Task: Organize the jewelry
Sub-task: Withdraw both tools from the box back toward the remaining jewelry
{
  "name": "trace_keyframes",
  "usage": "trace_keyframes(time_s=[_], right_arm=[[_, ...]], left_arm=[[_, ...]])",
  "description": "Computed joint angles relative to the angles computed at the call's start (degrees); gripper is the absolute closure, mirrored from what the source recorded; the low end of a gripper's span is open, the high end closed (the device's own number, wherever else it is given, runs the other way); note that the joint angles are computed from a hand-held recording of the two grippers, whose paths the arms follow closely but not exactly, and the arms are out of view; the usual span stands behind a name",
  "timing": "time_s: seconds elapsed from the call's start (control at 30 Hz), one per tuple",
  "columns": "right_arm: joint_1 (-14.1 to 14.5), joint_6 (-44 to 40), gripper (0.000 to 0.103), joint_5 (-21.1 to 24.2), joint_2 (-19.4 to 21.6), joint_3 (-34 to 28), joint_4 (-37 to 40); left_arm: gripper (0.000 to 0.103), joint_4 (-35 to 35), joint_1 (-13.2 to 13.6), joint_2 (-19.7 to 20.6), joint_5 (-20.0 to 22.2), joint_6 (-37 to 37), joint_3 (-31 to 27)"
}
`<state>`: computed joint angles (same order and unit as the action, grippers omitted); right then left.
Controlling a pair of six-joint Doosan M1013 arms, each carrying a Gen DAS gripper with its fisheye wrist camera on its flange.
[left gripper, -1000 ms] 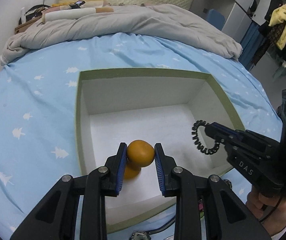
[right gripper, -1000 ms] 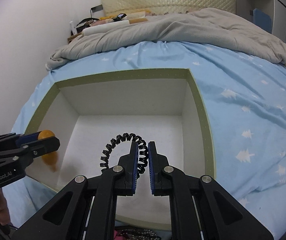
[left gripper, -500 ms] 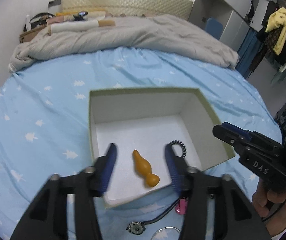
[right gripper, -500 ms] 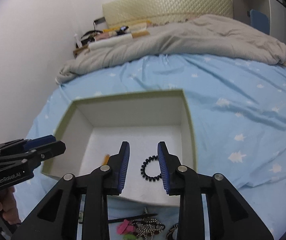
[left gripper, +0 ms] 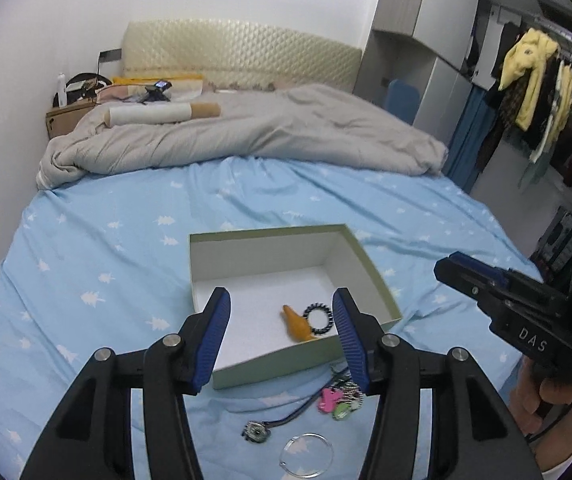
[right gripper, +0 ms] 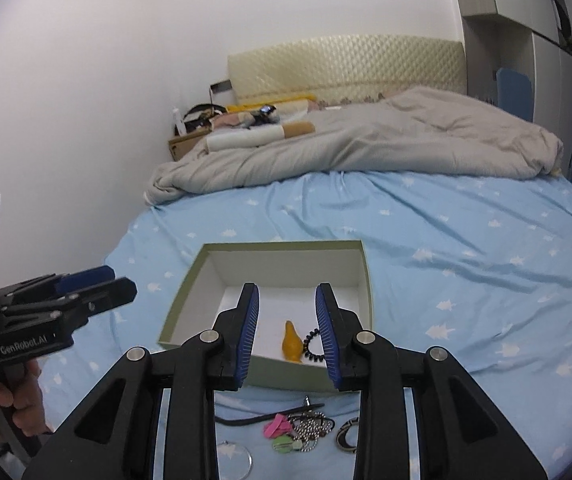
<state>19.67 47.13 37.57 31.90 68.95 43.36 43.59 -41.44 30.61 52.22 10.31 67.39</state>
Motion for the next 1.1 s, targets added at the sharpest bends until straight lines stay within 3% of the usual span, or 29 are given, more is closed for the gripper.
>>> trace_keyframes(time_s=[0.47,0.8,1.1], right_arm=[[-1.6,-19.8,0.075,-6.9,-8.0,13.4,19.1],[-2.0,-33.4,0.075,-10.1,-10.6,20.8,32.2],[-2.3,-37.7,0.075,-10.7,-11.5,25.6,35.2]], left_arm=[[0.049,10.2,-6.0,-1.9,3.9,-8.3,3.9],[0.049,14.0,-8.9,-2.3,6.2,-15.6,8.1],[0.050,13.0,-9.9,-2.2,4.1,-21.5,12.2]])
